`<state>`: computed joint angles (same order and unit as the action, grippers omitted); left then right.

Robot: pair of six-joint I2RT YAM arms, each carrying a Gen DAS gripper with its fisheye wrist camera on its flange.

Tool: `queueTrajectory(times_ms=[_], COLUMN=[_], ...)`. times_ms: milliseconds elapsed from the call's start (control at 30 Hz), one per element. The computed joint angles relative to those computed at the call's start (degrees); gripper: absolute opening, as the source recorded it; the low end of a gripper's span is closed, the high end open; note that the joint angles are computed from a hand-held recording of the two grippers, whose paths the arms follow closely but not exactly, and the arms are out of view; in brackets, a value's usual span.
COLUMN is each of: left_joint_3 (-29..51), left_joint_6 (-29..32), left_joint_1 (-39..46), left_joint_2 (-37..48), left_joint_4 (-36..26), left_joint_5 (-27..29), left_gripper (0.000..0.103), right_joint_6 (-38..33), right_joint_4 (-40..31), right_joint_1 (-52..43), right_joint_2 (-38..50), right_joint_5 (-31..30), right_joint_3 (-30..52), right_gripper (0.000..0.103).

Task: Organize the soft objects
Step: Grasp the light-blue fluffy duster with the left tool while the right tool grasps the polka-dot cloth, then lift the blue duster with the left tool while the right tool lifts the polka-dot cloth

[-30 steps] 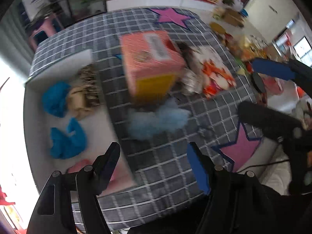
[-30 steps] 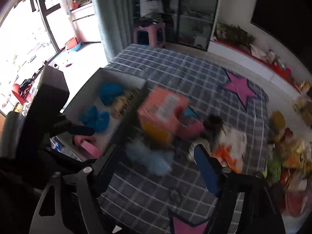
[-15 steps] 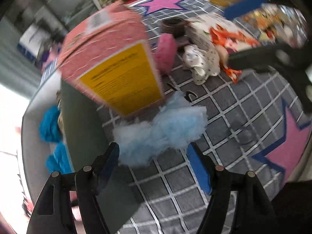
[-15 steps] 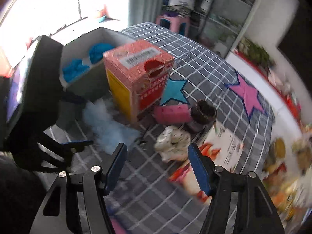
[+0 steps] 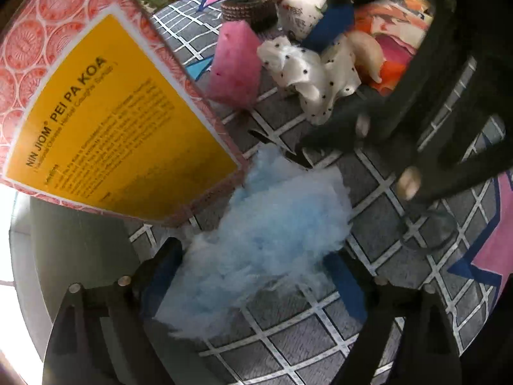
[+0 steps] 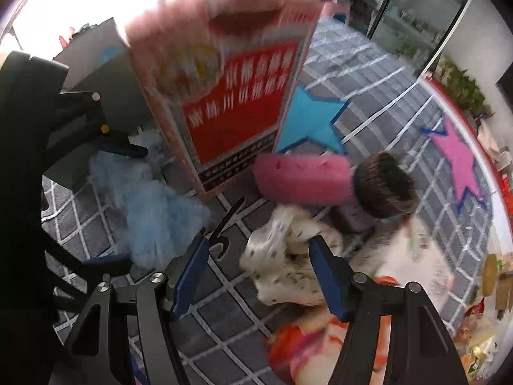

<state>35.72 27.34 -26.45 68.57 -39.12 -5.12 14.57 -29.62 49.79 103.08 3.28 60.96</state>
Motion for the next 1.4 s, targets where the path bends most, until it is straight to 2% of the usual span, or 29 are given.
queueTrajectory(times_ms=[33, 67, 100, 133, 267, 467, 633, 833, 867, 1000, 1067, 1167, 1267, 1400], left_joint_3=[1.0, 1.8, 2.3, 3.0, 5.1, 8.7, 12.9, 22.0, 23.9, 32.4, 36.8, 41.6, 47.5, 55.4], left_joint_6=[0.6, 0.9, 0.7, 0.0, -1.8, -6.0, -11.8, -19.9, -23.2, -25.9, -26.4, -27.6, -30.5, -33.4], left_joint_1=[1.4, 2.0, 2.2, 2.0, 3.9, 5.2, -0.4, -10.0, -13.9, -21.2, -23.3, -25.8, -26.7, -24.9], left_joint_2=[1.0, 1.5, 1.5, 1.2, -2.1, -8.0, -9.1, -3.5, -1.6, 4.7, 8.8, 14.8, 21.7, 28.1], left_joint_4=[-1.1, -2.1, -3.4, -5.1, -12.6, -23.4, -31.0, -33.2, -32.7, -32.8, -32.6, -30.4, -30.1, -32.8], left_joint_5=[1.6, 2.3, 2.6, 1.8, 4.9, 8.2, 10.2, 12.6, 12.7, 11.1, 12.2, 10.5, 10.1, 7.7], left_gripper=[0.087, 0.075, 0.066, 0.048, 0.030, 0.029, 0.029, 0.029, 0.029, 0.030, 0.031, 0.031, 0.031, 0.031], right_joint_6=[0.3, 0.6, 1.9, 3.6, 7.0, 18.6, 27.3, 38.7, 40.7, 48.5, 50.1, 49.4, 45.6, 39.8], right_joint_4=[0.3, -0.1, -0.9, -0.3, -0.4, -4.5, -10.4, -19.1, -20.9, -29.2, -32.6, -35.9, -35.9, -33.4], right_joint_1=[-0.3, -0.9, -1.7, -2.0, -1.0, 1.3, 5.0, 9.2, 9.6, 10.0, 8.3, 4.0, -1.7, -10.6], right_joint_2=[1.1, 1.9, 2.4, 1.2, -7.3, -21.7, -29.3, -40.0, -41.5, -48.8, -51.8, -55.2, -56.6, -55.9], right_joint_5=[-1.4, -3.2, -5.7, -7.0, -6.9, -5.3, -2.5, 2.3, 3.3, 6.8, 8.0, 8.9, 9.2, 8.2], right_joint_3=[0.4, 0.9, 1.5, 0.8, -2.7, -6.8, -8.8, -12.6, -13.1, -15.1, -15.7, -16.2, -16.5, -15.9], right_gripper=[0.056, 0.021, 0.014, 0.014, 0.014, 0.014, 0.014, 0.014, 0.014, 0.014, 0.014, 0.014, 0.014, 0.014])
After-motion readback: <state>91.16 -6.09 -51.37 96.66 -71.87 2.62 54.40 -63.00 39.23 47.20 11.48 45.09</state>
